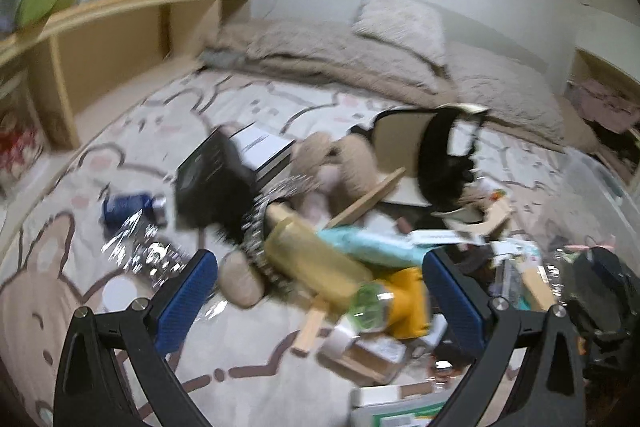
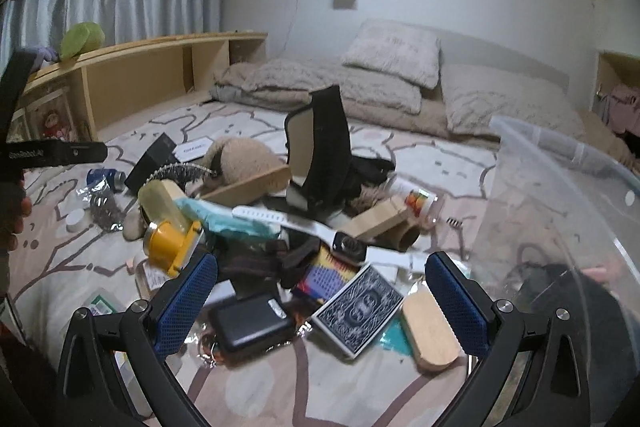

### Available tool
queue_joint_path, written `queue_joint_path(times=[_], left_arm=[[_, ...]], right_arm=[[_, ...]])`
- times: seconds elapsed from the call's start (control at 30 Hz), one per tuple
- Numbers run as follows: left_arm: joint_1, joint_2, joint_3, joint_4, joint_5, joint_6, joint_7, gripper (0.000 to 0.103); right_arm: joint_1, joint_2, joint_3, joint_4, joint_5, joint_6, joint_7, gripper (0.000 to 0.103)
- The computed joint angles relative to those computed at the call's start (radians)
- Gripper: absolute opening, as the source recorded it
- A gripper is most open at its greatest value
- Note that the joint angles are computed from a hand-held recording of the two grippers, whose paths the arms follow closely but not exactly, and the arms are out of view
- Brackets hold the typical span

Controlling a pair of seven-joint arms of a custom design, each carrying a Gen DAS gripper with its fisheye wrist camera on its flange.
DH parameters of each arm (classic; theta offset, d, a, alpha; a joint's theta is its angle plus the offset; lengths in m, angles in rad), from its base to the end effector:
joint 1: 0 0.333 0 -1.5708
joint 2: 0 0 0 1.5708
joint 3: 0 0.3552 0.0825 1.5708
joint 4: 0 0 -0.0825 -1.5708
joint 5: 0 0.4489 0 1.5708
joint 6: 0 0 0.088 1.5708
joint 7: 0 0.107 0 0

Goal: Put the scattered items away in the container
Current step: 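Move both grippers away from the clear bin toward the item pile, then lower left gripper toward the toothpick jar while right gripper approaches the card package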

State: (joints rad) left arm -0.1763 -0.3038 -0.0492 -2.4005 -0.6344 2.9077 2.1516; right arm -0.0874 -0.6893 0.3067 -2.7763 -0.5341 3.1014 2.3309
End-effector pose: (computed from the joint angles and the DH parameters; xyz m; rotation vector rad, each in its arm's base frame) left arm 0.5285 -0.0859 0.5228 -1.5504 2.0008 -1.0088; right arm 0.3885 0.1360 0.4970 -1.6243 1.5917 -0.8969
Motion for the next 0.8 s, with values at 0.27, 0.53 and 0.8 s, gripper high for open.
queue_joint_path(times=[0.27, 0.53, 0.8], left_arm=[[0.089, 0.071, -0.045, 0.019, 0.151, -0.036, -0.144, 0.103], [0.133, 0.109, -0.084, 0.017, 0.343, -0.111, -0.231, 0.103], [0.148, 0.133, -0.110, -0.001, 0.538, -0.162, -0.264, 0.103]], right_arm=[[0.119, 0.063, -0.083, 0.024, 0.020, -0.095, -0.073, 0.103], [0.173, 0.135, -0.119, 0.062, 0.016, -0.195, -0.101, 0.103], [0.205, 0.155, -0.159, 0.071, 0.028, -0.236, -0.110, 0.103]])
